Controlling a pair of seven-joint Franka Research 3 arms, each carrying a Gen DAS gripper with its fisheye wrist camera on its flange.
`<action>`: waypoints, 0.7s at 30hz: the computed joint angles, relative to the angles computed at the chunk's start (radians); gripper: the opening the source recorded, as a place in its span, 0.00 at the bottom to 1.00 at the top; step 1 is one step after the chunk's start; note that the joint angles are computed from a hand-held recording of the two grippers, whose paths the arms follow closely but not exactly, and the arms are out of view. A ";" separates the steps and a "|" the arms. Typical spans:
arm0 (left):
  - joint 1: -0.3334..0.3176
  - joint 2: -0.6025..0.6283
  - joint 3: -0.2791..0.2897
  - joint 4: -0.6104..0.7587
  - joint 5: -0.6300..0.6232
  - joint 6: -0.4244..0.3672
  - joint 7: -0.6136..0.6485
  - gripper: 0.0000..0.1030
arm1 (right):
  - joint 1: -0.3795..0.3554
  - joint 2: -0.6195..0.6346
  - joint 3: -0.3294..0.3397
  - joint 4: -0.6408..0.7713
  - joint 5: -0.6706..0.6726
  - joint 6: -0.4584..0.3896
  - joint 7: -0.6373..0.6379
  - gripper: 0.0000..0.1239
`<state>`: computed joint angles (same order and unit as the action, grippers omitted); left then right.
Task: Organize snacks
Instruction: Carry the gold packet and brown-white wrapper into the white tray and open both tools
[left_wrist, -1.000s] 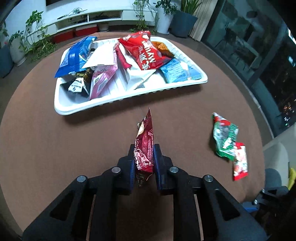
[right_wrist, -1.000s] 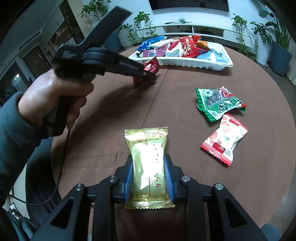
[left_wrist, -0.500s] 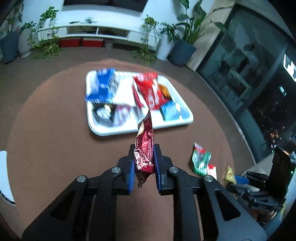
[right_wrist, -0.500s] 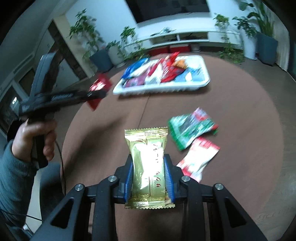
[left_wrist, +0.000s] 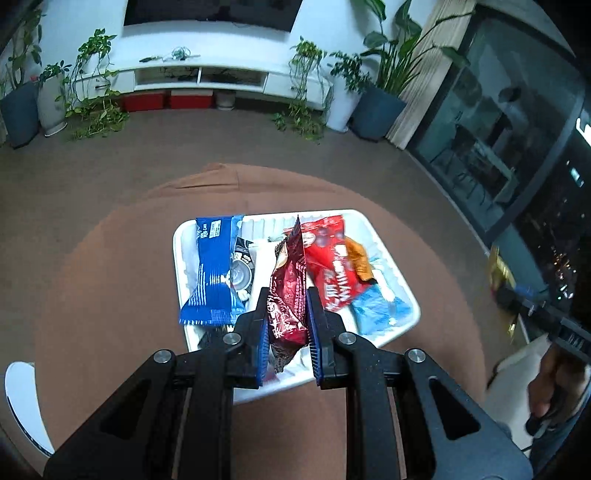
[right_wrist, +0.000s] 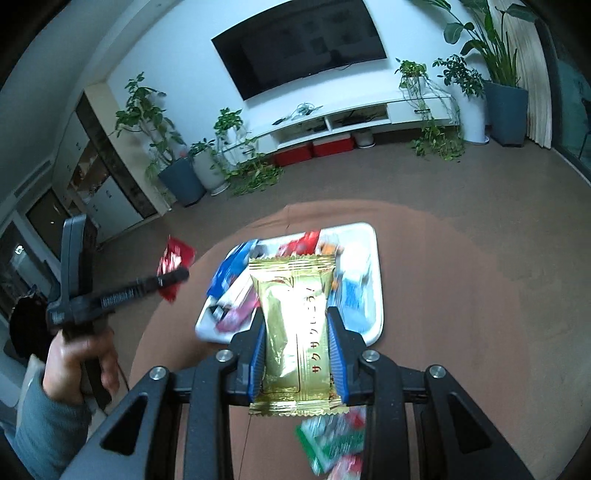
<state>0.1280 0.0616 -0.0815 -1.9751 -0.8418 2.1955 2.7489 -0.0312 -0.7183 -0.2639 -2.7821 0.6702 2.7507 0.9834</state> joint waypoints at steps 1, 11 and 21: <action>-0.008 0.021 -0.006 0.010 0.012 0.016 -0.014 0.16 | 0.014 0.050 -0.003 0.032 0.005 0.013 -0.001 0.26; -0.025 0.154 -0.084 0.035 0.068 0.148 -0.044 0.16 | 0.034 0.432 0.024 0.252 0.076 0.071 -0.018 0.26; -0.010 0.207 -0.129 0.046 0.072 0.199 -0.037 0.16 | -0.007 0.589 0.099 0.330 0.080 0.113 -0.013 0.26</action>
<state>0.1177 0.2683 -0.2103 -1.9288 -0.7696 2.3945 2.7116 -0.0382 -0.1297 -0.1649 -2.4523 0.7502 2.8637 0.9708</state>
